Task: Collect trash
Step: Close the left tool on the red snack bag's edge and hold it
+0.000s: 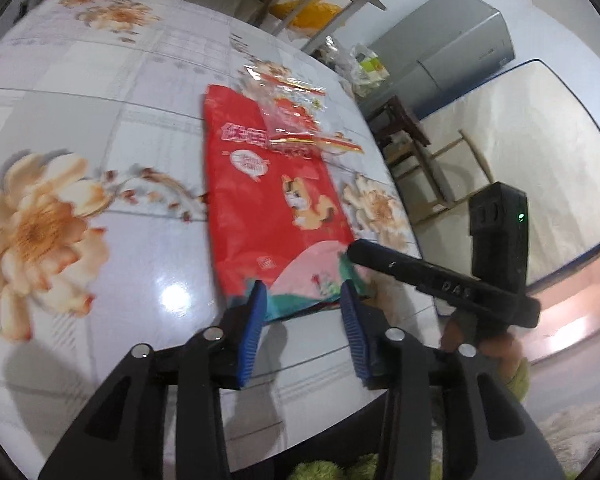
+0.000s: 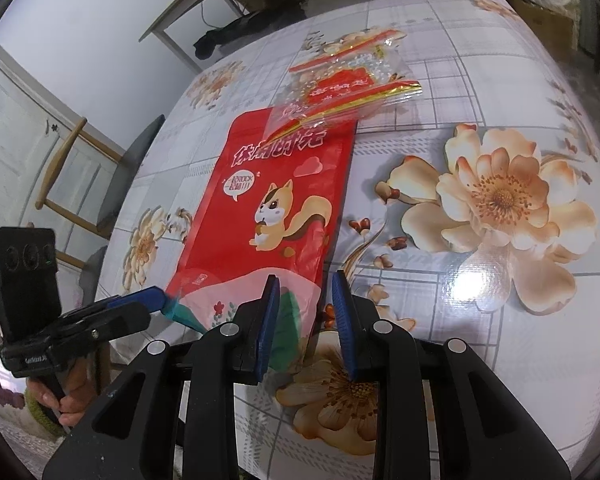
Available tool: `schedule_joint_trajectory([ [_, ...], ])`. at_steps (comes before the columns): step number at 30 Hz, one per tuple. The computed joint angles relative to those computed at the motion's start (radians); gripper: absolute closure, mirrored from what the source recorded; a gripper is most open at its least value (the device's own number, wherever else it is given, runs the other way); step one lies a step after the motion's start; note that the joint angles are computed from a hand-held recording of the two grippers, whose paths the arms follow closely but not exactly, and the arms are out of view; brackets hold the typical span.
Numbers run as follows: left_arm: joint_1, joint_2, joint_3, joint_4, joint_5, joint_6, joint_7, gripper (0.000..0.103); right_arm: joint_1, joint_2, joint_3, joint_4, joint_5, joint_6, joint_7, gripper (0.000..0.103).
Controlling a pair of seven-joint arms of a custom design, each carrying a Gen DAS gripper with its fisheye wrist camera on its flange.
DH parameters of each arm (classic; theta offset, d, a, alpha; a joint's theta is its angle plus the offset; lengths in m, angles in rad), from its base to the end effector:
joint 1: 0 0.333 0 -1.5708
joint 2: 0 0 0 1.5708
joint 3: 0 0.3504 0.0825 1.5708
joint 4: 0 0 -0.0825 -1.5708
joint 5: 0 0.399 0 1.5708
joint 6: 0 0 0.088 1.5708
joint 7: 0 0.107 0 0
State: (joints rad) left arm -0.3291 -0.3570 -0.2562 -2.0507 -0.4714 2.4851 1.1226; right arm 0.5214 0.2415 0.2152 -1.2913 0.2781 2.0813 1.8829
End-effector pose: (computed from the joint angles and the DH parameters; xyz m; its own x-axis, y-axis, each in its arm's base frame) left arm 0.4067 -0.2973 0.7034 -0.0789 -0.7857 0.6135 -0.8727 -0.2431 -0.4235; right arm 0.5163 0.4552 0.7115 0.3819 -0.8011 -0.4609 -0.9016 -0.2133 -0.3764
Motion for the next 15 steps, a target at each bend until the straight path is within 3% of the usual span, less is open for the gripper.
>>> schedule_joint_trajectory([
  [4,0.039,-0.015,-0.033,-0.007,0.090,0.001,-0.073,0.048,0.006,0.011,0.000,0.017,-0.016,-0.009,0.005,0.076],
  [8,0.054,0.033,-0.038,0.046,0.155,-0.087,-0.124,0.044,0.008,0.014,0.000,0.022,-0.022,-0.012,0.006,0.076],
  [10,0.046,0.046,-0.032,0.051,0.150,-0.078,-0.118,0.041,0.012,0.018,0.000,0.027,-0.030,-0.014,0.008,0.076],
  [15,-0.016,0.058,0.031,0.016,-0.083,0.014,-0.034,0.041,0.011,0.018,0.002,0.022,-0.025,-0.009,0.002,0.076],
])
